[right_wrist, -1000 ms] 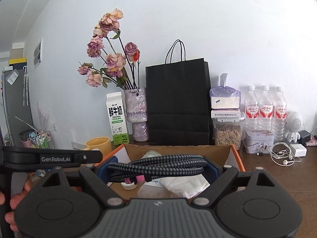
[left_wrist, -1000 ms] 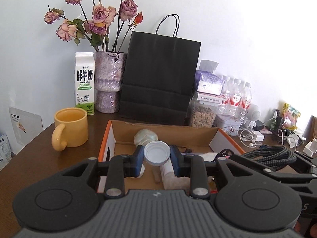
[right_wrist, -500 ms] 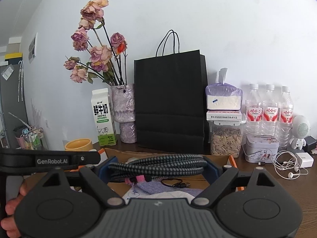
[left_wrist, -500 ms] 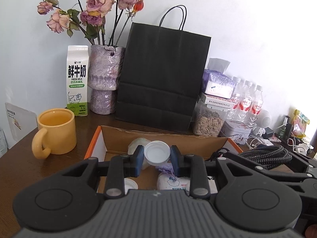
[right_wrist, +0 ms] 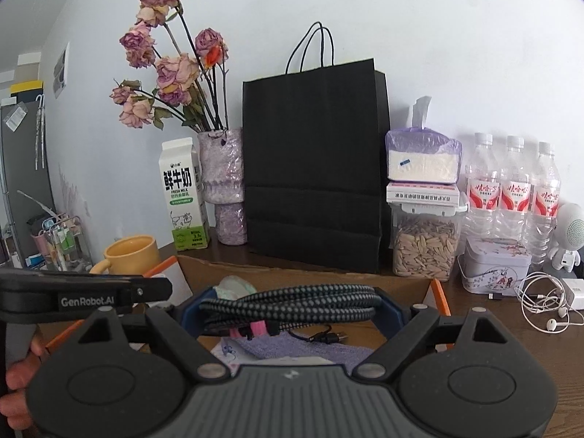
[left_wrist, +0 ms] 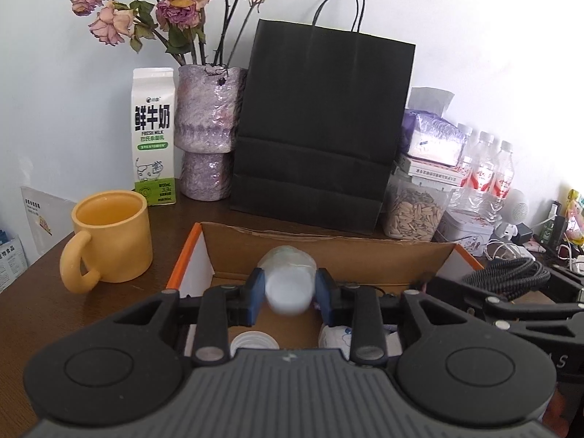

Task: Organize objects
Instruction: 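Carry the coiled cable and white cap into the box and open both grippers, then withdraw both grippers from the box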

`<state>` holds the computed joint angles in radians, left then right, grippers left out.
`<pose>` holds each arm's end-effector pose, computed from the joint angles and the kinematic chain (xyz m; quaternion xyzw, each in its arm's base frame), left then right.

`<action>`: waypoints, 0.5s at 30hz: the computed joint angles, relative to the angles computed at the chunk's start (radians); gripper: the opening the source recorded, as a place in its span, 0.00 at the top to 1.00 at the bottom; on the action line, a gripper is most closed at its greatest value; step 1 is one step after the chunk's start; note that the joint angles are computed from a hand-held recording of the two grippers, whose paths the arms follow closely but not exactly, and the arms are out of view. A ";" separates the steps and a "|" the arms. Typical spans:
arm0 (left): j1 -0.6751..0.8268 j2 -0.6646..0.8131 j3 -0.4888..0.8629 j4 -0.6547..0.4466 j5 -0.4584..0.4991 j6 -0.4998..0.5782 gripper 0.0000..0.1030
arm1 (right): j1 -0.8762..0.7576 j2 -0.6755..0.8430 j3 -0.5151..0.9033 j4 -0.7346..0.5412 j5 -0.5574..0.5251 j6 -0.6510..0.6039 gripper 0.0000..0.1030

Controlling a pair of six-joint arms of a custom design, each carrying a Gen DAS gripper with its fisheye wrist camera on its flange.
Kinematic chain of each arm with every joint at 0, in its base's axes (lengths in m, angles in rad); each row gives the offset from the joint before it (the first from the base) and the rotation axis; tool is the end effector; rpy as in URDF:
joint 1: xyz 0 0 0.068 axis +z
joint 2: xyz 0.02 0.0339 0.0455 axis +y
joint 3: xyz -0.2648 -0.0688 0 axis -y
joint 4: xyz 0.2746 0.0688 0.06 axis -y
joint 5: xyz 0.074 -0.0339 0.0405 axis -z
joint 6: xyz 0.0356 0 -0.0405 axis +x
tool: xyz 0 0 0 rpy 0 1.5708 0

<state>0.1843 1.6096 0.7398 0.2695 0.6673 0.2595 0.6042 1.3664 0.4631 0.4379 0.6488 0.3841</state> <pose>0.3357 0.0402 0.1494 0.1841 0.8294 -0.1856 0.4937 0.2384 0.1384 0.1483 0.0777 0.8202 -0.0028 0.5667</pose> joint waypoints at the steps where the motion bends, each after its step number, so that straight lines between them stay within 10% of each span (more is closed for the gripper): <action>1: 0.000 -0.001 -0.004 0.008 -0.009 -0.002 0.40 | -0.003 0.003 0.000 -0.008 -0.004 0.008 0.10; 3: 0.000 -0.007 -0.018 0.040 -0.037 -0.015 0.00 | -0.002 0.009 0.004 -0.032 0.005 0.027 0.00; 15: 0.000 -0.004 -0.013 0.037 -0.065 -0.016 0.00 | 0.006 0.009 0.006 -0.065 0.011 0.049 0.00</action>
